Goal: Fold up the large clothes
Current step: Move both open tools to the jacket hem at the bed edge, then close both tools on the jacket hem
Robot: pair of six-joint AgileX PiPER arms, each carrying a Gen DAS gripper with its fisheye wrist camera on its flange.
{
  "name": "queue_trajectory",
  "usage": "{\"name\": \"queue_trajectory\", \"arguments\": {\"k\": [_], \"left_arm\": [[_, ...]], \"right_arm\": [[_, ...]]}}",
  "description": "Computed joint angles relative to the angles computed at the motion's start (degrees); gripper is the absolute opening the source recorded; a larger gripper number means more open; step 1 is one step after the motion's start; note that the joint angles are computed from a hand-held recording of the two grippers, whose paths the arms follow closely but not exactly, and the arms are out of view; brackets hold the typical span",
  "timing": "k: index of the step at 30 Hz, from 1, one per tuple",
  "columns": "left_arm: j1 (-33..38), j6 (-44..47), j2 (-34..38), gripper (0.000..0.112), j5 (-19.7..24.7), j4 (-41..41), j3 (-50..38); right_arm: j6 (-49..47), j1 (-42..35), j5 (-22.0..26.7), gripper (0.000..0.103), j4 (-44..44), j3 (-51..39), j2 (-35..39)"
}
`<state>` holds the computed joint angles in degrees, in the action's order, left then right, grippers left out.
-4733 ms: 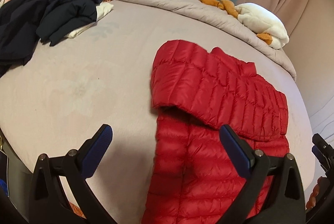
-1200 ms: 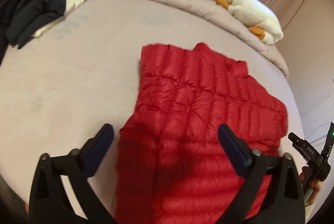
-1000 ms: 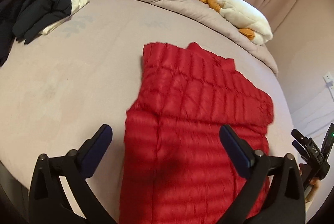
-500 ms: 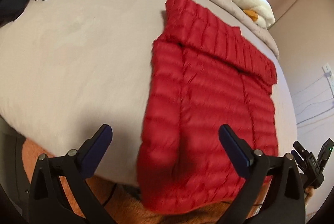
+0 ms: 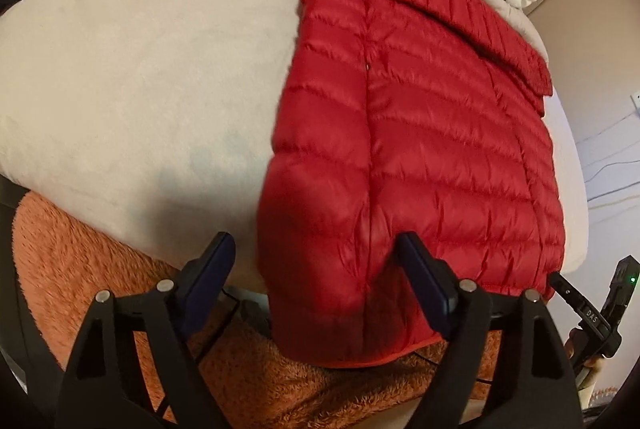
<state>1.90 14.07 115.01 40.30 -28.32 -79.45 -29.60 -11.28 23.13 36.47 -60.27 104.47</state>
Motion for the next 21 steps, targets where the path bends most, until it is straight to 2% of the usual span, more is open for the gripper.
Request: {"name": "queue_trajectory", "arguments": {"k": [4, 8, 15, 18, 19, 20, 21], "left_arm": [[0.0, 1.1, 0.3, 0.084, 0.3, -0.6, 0.6], [0.0, 3.3, 0.3, 0.084, 0.6, -2.3, 1.8], [-0.6, 2.9, 1.0, 0.083, 0.6, -1.8, 1.5], [-0.6, 1.7, 1.3, 0.069, 1.8, -1.5, 0.6], [-0.8, 1.6, 1.2, 0.057, 2.3, -1.3, 0.3], [-0.7, 2.5, 1.0, 0.049, 2.8, -2.1, 0.1], [-0.2, 4.9, 1.2, 0.031, 4.4, -4.5, -0.7]], "right_arm": [[-2.8, -0.1, -0.1, 0.077, 2.5, -0.1, 1.4], [-11.6, -0.5, 0.3, 0.07, 8.2, 1.5, 1.6], [-9.8, 0.3, 0.6, 0.062, 8.4, 0.6, 3.2], [-9.5, 0.7, 0.6, 0.041, 8.1, 0.6, 2.6], [-11.3, 1.1, 0.9, 0.028, 10.0, 0.8, 2.1], [-11.9, 1.4, 1.1, 0.023, 10.6, 0.9, 1.7], [-11.4, 1.9, 0.8, 0.022, 9.9, 0.9, 1.4]]}}
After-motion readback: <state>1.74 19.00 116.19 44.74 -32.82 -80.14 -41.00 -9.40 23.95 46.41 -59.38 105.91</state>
